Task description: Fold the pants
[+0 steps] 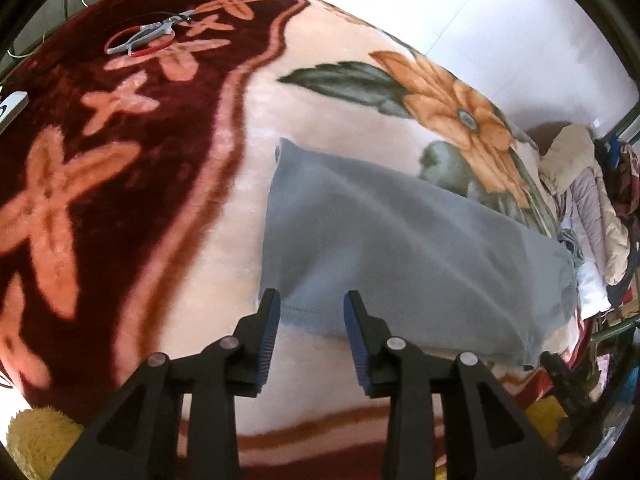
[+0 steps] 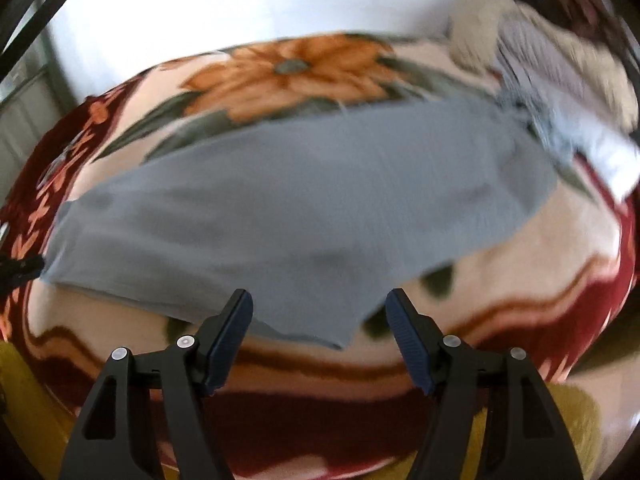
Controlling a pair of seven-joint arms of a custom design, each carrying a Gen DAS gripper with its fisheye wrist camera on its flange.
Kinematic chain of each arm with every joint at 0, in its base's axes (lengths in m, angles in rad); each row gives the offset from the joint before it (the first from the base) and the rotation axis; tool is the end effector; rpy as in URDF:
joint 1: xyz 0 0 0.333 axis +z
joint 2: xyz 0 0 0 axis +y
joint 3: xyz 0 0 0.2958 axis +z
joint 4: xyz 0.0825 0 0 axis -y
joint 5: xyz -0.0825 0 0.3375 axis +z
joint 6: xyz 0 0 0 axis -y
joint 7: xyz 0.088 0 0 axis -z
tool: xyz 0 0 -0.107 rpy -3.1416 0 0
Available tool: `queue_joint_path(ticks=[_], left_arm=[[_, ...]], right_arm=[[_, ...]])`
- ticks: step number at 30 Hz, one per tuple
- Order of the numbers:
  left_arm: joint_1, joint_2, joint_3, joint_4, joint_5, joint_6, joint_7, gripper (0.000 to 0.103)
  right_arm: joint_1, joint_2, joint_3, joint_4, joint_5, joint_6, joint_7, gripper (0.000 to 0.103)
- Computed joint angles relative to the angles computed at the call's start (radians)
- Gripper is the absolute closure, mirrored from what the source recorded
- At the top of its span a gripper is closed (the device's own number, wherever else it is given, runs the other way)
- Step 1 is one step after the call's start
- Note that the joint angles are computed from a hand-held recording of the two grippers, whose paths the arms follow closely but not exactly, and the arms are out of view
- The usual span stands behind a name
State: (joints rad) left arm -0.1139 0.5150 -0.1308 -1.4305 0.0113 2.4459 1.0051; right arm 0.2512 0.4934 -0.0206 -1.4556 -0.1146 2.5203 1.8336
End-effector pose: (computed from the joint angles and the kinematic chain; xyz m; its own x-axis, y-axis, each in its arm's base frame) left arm 0.6738 -0.1483 0.4537 0.2661 -0.9148 0.3040 -0.8474 -0.3723 -0.3785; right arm 0.6696 0.1613 0.4641 0.0548 -0.9981 -0.0270 -0.8368 -0.0311 -0.5467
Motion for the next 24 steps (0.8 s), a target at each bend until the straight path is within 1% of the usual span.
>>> queue_joint_path(ticks=[2, 6, 9, 11, 13, 15, 19, 21, 24], left_arm=[[-0.008, 0.022, 0.007, 0.026, 0.008, -0.025, -0.018, 0.069], [-0.012, 0.042, 0.010, 0.045, 0.017, -0.038, -0.025, 0.069], [-0.025, 0.053, 0.023, 0.064, 0.038, -0.053, -0.057, 0.068], [-0.025, 0.046, 0.021, 0.044, 0.040, -0.029, -0.072, 0.065], [-0.018, 0.047, 0.011, 0.040, 0.030, -0.018, -0.064, 0.054], [-0.023, 0.054, 0.010, 0.052, 0.033, -0.023, -0.064, 0.051], [-0.051, 0.070, 0.028, 0.080, 0.083, -0.052, -0.069, 0.051], [-0.062, 0.070, 0.035, 0.084, 0.104, -0.064, -0.083, 0.051], [-0.087, 0.063, 0.061, 0.098, 0.157, -0.118, -0.128, 0.052]], right_arm=[[0.009, 0.000, 0.004, 0.009, -0.017, 0.018, -0.025, 0.032], [0.023, 0.020, 0.009, 0.048, -0.036, 0.012, -0.075, 0.032], [0.027, 0.019, 0.012, 0.047, -0.036, 0.006, -0.104, 0.032], [0.027, 0.019, 0.012, 0.046, -0.027, 0.006, -0.104, 0.032], [0.013, 0.034, 0.028, 0.075, 0.013, -0.019, -0.116, 0.032], [0.006, 0.031, 0.033, 0.072, 0.036, -0.014, -0.121, 0.032], [0.002, 0.045, 0.036, 0.085, 0.052, 0.014, -0.154, 0.032], [-0.004, 0.067, 0.042, 0.110, 0.065, 0.010, -0.178, 0.032], [-0.016, 0.107, 0.055, 0.159, 0.092, -0.008, -0.222, 0.032]])
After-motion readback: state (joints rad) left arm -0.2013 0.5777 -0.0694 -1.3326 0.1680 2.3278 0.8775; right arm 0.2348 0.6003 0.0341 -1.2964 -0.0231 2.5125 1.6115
